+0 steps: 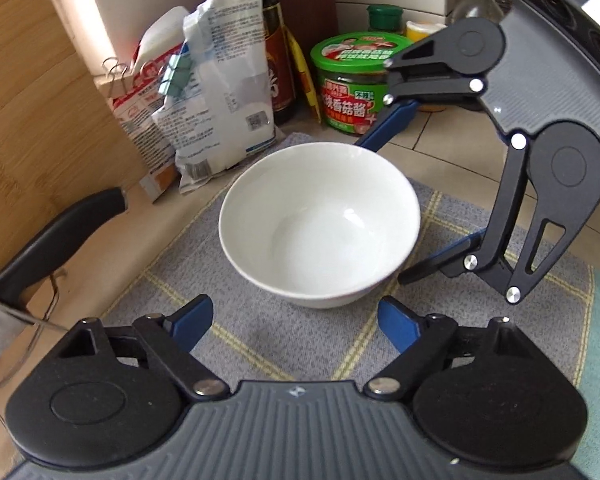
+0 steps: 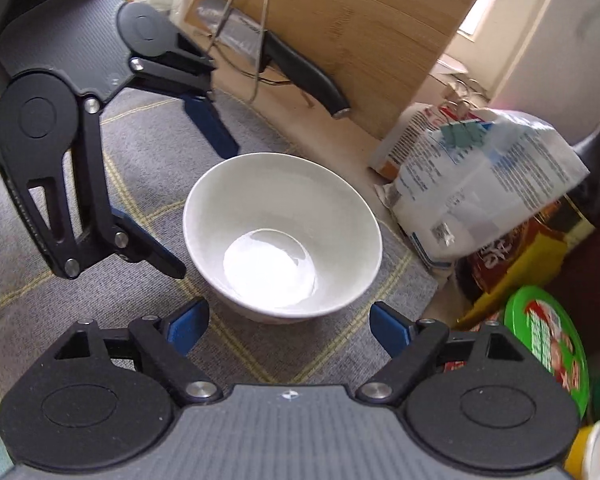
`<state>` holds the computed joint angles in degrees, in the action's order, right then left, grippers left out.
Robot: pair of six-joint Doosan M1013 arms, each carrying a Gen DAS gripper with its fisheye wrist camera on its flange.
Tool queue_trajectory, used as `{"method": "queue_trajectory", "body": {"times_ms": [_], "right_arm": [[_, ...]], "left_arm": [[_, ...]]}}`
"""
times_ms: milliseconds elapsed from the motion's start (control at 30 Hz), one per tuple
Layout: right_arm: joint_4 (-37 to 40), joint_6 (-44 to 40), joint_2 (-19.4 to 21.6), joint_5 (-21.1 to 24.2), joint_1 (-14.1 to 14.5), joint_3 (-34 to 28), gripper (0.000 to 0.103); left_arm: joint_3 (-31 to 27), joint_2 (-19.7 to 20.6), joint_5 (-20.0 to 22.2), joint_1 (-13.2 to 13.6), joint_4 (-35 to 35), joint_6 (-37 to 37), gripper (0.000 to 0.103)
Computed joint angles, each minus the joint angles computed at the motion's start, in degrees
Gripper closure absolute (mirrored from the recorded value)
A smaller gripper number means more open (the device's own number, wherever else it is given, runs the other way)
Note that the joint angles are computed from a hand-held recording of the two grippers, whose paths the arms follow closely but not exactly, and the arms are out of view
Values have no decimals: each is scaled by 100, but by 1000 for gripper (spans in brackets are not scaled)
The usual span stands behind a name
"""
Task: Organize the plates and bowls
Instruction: 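Close the right tool on the pink-flower bowl rim, then lift the bowl with the right tool and carry it toward the bowl stack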
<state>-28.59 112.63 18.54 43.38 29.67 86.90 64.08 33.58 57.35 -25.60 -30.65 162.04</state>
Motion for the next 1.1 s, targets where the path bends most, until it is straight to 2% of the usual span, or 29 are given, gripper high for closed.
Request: {"method": "queue_trajectory", "body": {"times_ms": [133, 300, 633, 867, 1100], "right_arm": [[392, -718, 26, 6, -100, -82, 15], [548, -1176, 57, 37, -144, -156, 18], [627, -1339, 62, 107, -126, -203, 20], [635, -1381, 19, 154, -47, -216, 20], [560, -1576, -46, 195, 103, -277, 20]], "left_arm": [[-166, 112, 236, 13, -215, 288, 14], [-276, 193, 401, 13, -406, 762, 14], [-379, 239, 617, 54, -450, 879, 16], [-169, 72, 510, 70, -409, 863, 16], [218, -259, 286, 93, -338, 615, 15]]}}
